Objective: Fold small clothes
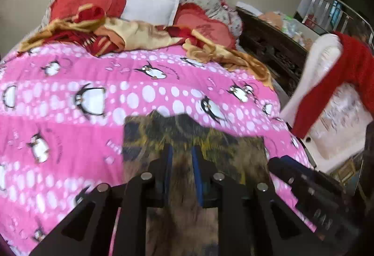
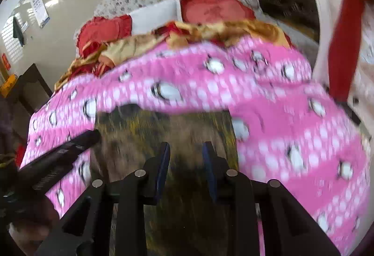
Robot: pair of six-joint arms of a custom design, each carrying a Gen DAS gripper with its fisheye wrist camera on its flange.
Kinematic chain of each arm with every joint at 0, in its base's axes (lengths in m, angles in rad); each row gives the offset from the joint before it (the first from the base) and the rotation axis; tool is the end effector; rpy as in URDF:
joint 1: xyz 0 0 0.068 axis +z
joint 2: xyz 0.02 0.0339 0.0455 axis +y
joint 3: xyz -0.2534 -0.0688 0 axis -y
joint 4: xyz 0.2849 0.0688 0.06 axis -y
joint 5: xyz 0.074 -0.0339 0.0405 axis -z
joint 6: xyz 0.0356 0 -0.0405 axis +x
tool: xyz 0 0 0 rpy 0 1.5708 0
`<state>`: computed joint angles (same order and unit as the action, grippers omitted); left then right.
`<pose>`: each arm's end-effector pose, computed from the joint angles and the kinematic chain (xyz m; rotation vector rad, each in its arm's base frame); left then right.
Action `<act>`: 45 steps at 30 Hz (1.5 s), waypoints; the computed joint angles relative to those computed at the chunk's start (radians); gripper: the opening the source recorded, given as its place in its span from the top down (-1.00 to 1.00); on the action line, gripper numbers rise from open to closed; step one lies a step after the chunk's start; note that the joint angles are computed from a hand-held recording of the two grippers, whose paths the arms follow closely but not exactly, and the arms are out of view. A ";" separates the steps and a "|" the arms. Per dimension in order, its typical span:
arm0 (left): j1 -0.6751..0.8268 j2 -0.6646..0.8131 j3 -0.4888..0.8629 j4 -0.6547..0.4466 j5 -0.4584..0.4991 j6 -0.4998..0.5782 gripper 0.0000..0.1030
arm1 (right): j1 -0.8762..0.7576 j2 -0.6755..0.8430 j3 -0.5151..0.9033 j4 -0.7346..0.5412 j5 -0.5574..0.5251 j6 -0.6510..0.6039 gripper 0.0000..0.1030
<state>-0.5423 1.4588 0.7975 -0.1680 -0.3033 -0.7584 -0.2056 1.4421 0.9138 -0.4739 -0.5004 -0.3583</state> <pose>0.2850 -0.1593 0.1581 -0.3945 2.3346 -0.2688 0.3172 -0.0487 0.1843 -0.3672 2.4148 0.3999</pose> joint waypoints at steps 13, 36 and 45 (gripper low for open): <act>0.051 0.256 0.062 0.159 0.007 0.011 0.65 | 0.060 0.314 0.084 0.225 0.045 -0.022 0.53; -0.083 -0.352 -0.239 -0.190 -0.079 0.049 -0.76 | -0.263 0.122 0.016 0.029 -0.146 -0.298 0.31; -0.454 -0.209 -0.092 -0.556 -0.400 -0.398 -0.75 | -0.536 -0.232 -0.261 -0.179 -0.202 -0.647 0.31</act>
<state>-0.9965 1.2497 0.7058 -0.7242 -0.7034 -1.1568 -0.7419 1.2106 0.6528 -0.6528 -0.7028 -1.0052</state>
